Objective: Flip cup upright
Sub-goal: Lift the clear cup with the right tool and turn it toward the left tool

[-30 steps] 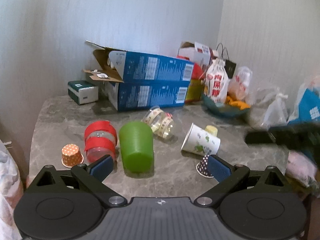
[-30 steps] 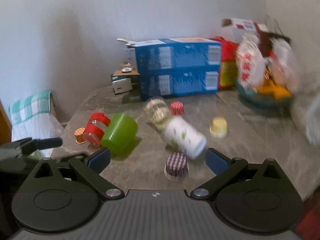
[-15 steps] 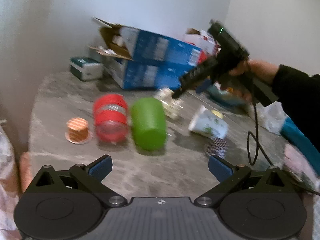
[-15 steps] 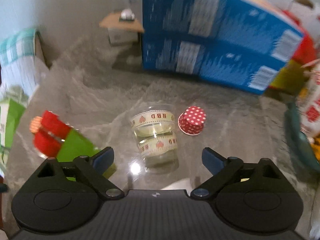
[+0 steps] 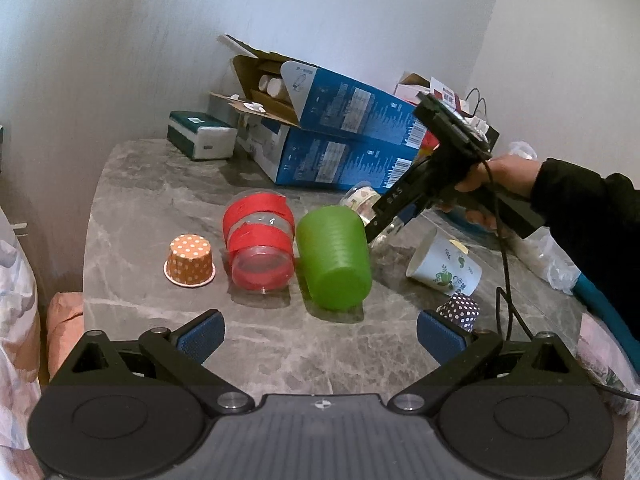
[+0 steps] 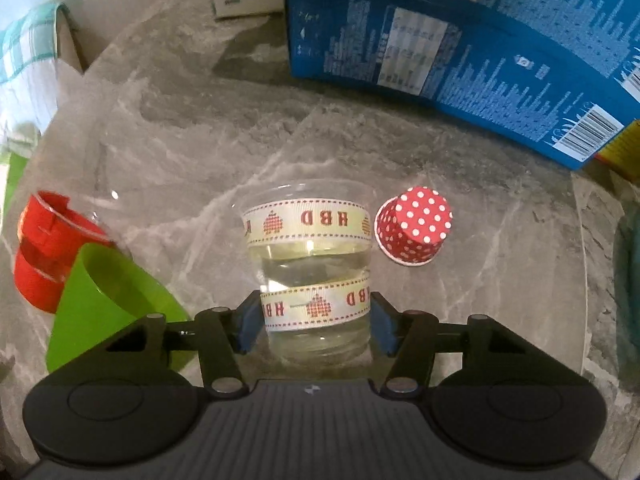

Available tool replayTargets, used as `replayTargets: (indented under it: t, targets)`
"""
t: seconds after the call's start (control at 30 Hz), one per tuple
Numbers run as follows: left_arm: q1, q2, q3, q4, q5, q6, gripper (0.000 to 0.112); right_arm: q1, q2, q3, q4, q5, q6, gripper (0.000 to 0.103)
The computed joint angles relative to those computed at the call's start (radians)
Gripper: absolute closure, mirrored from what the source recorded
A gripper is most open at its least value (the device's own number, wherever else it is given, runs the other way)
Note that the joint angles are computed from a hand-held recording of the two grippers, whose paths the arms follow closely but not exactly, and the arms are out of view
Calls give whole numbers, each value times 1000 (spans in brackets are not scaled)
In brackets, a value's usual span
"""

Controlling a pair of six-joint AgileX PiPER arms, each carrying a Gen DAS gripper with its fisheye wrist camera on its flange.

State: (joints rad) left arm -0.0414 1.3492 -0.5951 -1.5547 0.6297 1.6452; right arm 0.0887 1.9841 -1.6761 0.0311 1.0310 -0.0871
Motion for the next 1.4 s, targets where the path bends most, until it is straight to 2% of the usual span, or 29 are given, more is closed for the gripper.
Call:
replayTargets:
  t: [0.07, 0.17, 0.27, 0.33, 0.43, 0.53, 0.63, 0.77, 0.93, 1.07, 1.17, 1.27, 1.4]
  targets:
    - [8, -9, 6, 7, 2, -7, 9, 2, -40, 27, 0, -18, 16, 47]
    - [23, -28, 10, 25, 17, -31, 9, 12, -177, 116, -4, -56, 64, 48]
    - [47, -59, 21, 42, 45, -43, 9, 45, -397, 249, -6, -91, 136, 48]
    - [78, -83, 29, 60, 81, -56, 9, 93, -562, 338, -16, -84, 206, 47]
    - [130, -110, 36, 105, 130, -92, 9, 245, -787, 463, -104, -33, 417, 47]
    - [172, -130, 45, 154, 167, -121, 9, 434, -909, 585, -175, 31, 677, 47]
    - [214, -151, 58, 210, 204, -141, 9, 528, -983, 745, -136, -13, 855, 47]
    - [297, -173, 79, 269, 280, -155, 9, 564, -1020, 931, -32, -162, 977, 47]
    - [354, -167, 88, 332, 336, -199, 9, 644, -1002, 1012, -45, -280, 1111, 47]
    - [351, -129, 69, 389, 381, -257, 9, 645, -972, 1044, -40, -335, 1140, 47]
    - [303, -105, 52, 413, 377, -318, 10, 669, -953, 1056, -63, -367, 1186, 47]
    - [244, -67, 30, 435, 374, -380, 13, 712, -928, 1052, -118, -374, 1249, 47]
    - [200, -18, 1, 450, 412, -437, 13, 744, -925, 1051, -156, -368, 1285, 45]
